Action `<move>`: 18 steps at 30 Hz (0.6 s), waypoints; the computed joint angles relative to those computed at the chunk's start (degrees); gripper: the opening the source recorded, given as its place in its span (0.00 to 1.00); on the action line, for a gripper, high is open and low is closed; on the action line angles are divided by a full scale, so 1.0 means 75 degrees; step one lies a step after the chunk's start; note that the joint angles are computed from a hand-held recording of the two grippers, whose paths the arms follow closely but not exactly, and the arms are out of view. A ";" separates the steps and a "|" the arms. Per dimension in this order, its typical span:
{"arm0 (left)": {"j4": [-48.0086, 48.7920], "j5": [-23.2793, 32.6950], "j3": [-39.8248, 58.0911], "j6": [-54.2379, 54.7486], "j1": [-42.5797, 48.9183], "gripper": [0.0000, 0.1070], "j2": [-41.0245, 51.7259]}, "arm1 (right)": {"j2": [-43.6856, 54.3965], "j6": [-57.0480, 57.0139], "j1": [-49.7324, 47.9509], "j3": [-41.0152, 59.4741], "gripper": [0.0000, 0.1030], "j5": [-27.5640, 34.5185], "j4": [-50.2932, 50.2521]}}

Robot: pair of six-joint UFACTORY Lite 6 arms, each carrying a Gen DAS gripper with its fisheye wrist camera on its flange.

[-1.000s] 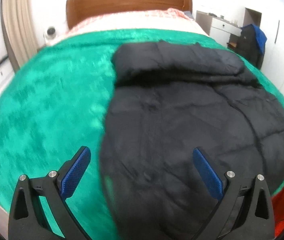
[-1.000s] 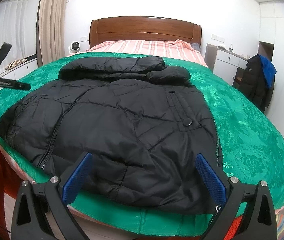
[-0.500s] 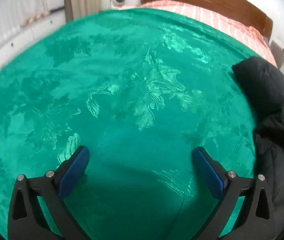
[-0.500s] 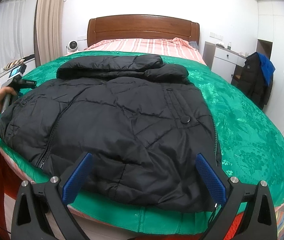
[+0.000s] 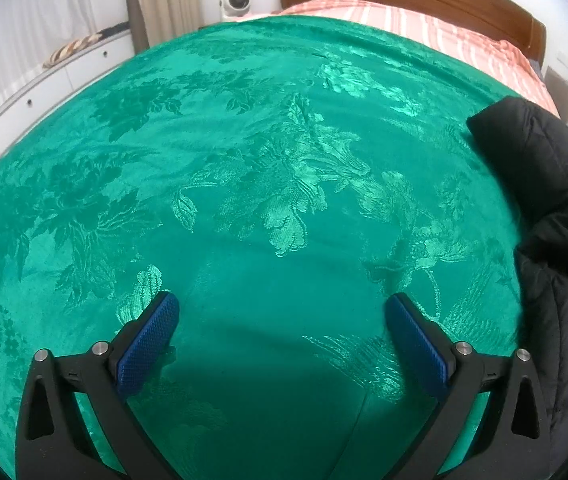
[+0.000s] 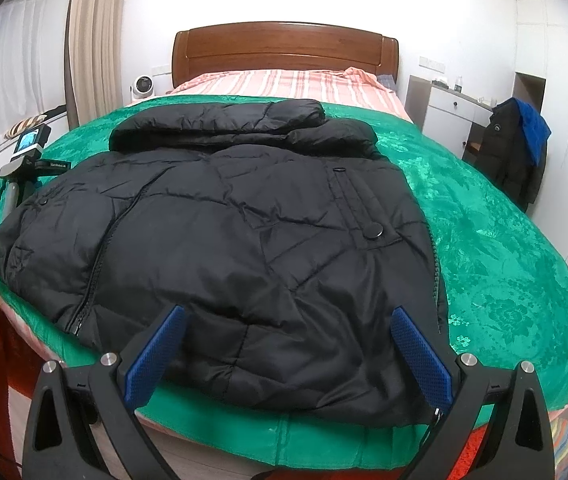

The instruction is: Fold large clothes

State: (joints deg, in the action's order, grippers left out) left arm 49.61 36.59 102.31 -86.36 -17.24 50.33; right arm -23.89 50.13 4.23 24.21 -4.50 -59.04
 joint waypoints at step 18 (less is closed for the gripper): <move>0.0005 -0.0015 -0.0014 -0.0003 0.0010 0.96 -0.0008 | -0.0073 -0.0013 -0.0002 -0.0029 0.98 -0.0023 0.0067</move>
